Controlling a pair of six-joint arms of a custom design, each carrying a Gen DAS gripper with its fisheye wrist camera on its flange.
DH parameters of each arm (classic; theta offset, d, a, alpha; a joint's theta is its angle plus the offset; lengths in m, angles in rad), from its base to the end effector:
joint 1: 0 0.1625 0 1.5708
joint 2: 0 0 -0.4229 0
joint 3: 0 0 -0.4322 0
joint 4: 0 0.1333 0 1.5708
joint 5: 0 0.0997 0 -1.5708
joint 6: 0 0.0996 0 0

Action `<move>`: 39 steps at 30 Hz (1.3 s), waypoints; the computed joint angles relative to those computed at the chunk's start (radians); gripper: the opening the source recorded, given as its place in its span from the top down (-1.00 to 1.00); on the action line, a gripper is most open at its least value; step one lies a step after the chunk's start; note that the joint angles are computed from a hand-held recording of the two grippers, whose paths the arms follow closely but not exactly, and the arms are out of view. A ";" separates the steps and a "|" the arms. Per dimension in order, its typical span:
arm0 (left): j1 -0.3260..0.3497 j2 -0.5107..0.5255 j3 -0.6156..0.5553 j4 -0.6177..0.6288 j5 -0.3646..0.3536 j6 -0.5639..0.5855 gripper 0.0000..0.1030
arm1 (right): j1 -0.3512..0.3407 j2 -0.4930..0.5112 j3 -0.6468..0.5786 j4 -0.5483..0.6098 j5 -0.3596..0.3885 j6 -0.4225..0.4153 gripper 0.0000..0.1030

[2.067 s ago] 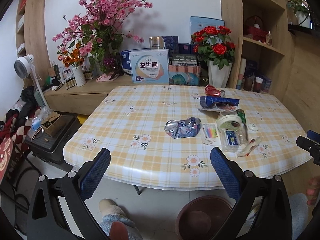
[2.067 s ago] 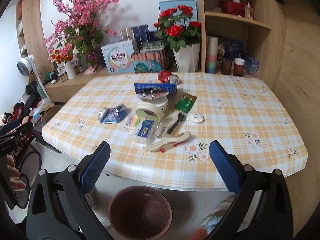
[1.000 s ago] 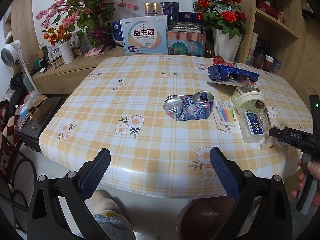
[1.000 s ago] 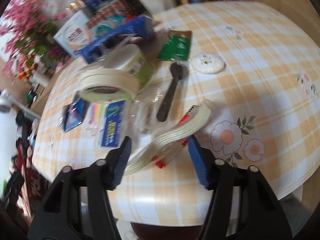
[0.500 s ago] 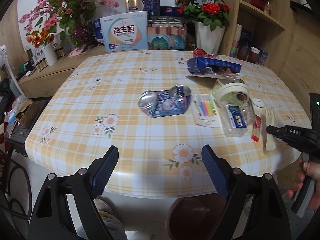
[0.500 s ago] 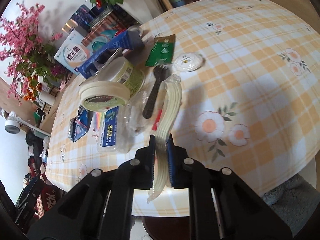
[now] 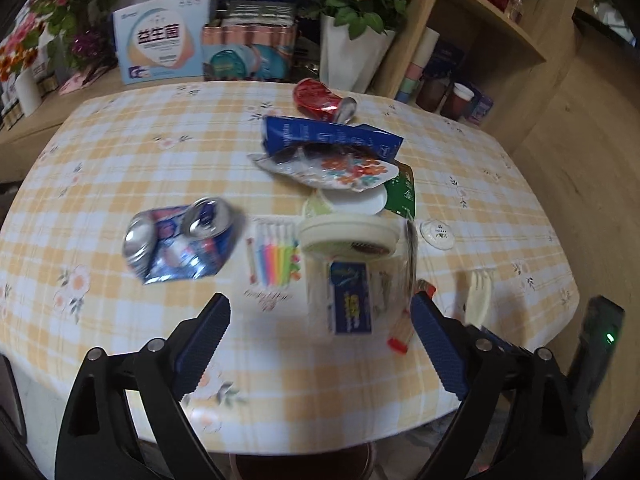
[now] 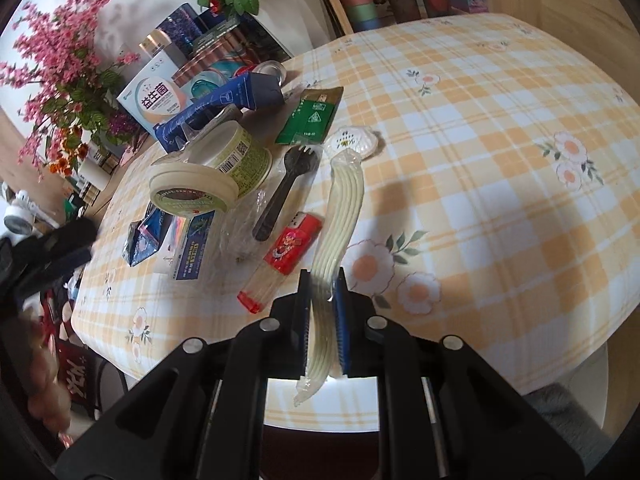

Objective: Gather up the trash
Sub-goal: 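Lift the white plastic strips with the right tool and carry them over the brown bin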

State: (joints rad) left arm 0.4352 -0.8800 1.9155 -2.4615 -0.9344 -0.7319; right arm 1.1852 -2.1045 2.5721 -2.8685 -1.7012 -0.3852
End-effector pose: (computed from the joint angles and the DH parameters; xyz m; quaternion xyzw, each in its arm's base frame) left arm -0.4421 -0.4178 0.0231 0.2121 0.9235 -0.2100 0.2408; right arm -0.0054 -0.3333 0.3387 -0.0265 -0.9131 0.3504 0.2065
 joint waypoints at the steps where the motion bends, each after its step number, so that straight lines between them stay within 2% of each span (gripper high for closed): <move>1: 0.007 0.023 -0.024 0.012 0.001 0.002 -0.77 | -0.005 -0.005 -0.002 0.005 0.005 -0.014 0.72; 8: 0.048 0.147 -0.153 0.079 0.037 0.009 -0.80 | -0.054 -0.021 -0.011 0.031 0.048 -0.054 0.72; 17: 0.099 0.198 -0.194 0.061 -0.014 -0.056 -0.76 | -0.084 -0.034 -0.013 0.054 0.076 -0.056 0.72; 18: 0.101 0.194 -0.188 0.047 -0.025 -0.044 -0.62 | -0.083 -0.036 -0.013 0.055 0.076 -0.056 0.72; 29: 0.044 0.087 -0.096 -0.023 0.020 0.023 -0.60 | -0.045 -0.068 -0.005 0.058 0.065 -0.046 0.72; 39: -0.082 -0.090 0.088 -0.064 0.039 0.021 -0.61 | 0.057 -0.172 0.021 0.116 0.028 -0.062 0.72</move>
